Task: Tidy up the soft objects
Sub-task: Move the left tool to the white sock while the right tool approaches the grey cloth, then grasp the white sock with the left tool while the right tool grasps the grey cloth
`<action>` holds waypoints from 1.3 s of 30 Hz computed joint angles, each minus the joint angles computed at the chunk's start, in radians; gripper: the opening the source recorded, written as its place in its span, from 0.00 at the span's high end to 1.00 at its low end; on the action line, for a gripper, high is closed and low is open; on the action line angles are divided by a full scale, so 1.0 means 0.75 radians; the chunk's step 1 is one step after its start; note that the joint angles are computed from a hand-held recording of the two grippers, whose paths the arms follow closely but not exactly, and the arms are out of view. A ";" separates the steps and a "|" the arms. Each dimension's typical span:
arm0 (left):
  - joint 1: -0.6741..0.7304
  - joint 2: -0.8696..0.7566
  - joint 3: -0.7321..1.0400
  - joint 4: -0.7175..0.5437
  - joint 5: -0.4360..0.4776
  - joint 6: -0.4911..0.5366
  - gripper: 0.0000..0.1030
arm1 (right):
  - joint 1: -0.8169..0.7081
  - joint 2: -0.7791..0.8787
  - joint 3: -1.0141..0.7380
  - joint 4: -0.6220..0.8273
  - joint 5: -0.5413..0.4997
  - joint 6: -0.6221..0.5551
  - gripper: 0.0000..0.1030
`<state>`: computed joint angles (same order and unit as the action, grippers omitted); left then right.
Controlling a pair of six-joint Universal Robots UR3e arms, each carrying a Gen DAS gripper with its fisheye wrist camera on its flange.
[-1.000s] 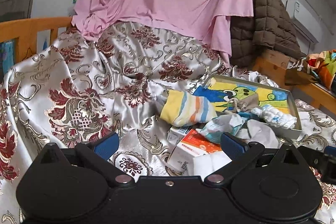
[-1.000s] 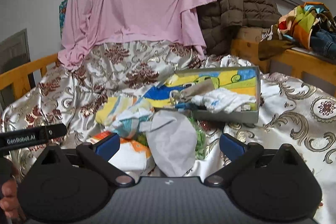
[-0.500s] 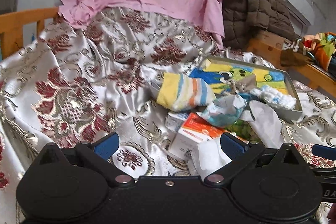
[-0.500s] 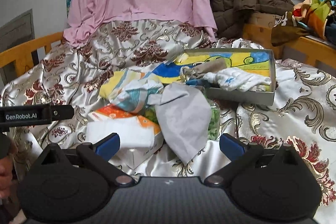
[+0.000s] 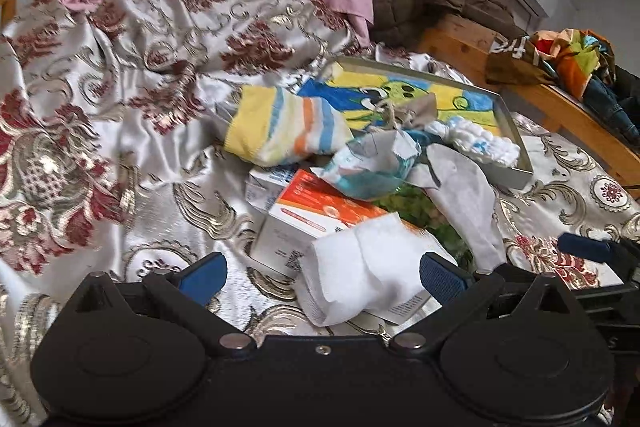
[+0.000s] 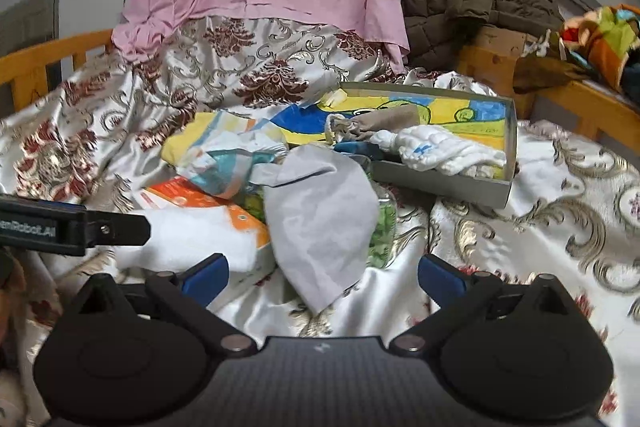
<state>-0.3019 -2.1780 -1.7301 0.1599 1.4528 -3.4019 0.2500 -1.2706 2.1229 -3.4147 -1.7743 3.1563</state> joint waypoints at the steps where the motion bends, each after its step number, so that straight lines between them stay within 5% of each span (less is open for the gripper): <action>1: 0.010 -0.007 0.009 -0.010 -0.027 -0.004 0.01 | -0.016 0.010 -0.011 0.005 0.022 -0.014 0.00; 7: 0.068 -0.038 -0.002 0.008 -0.172 -0.059 0.05 | -0.141 0.037 -0.046 0.085 0.248 -0.012 0.02; 14: 0.089 -0.081 0.001 0.054 -0.268 -0.073 0.13 | -0.181 0.118 -0.108 0.096 0.331 0.012 0.08; 27: 0.113 -0.108 0.007 0.047 -0.390 -0.086 0.54 | -0.303 0.123 -0.085 0.044 0.577 0.193 0.15; 34: 0.144 -0.135 -0.017 0.133 -0.470 -0.171 0.53 | -0.333 0.143 -0.101 0.000 0.632 0.334 0.21; 39: 0.163 -0.151 -0.014 0.158 -0.498 -0.234 0.53 | -0.319 0.157 -0.124 -0.006 0.583 0.434 0.35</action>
<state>-0.1798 -2.2913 -1.7405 0.2781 1.0796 -3.5778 0.0107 -1.1526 2.0298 -3.4195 -1.3370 3.4815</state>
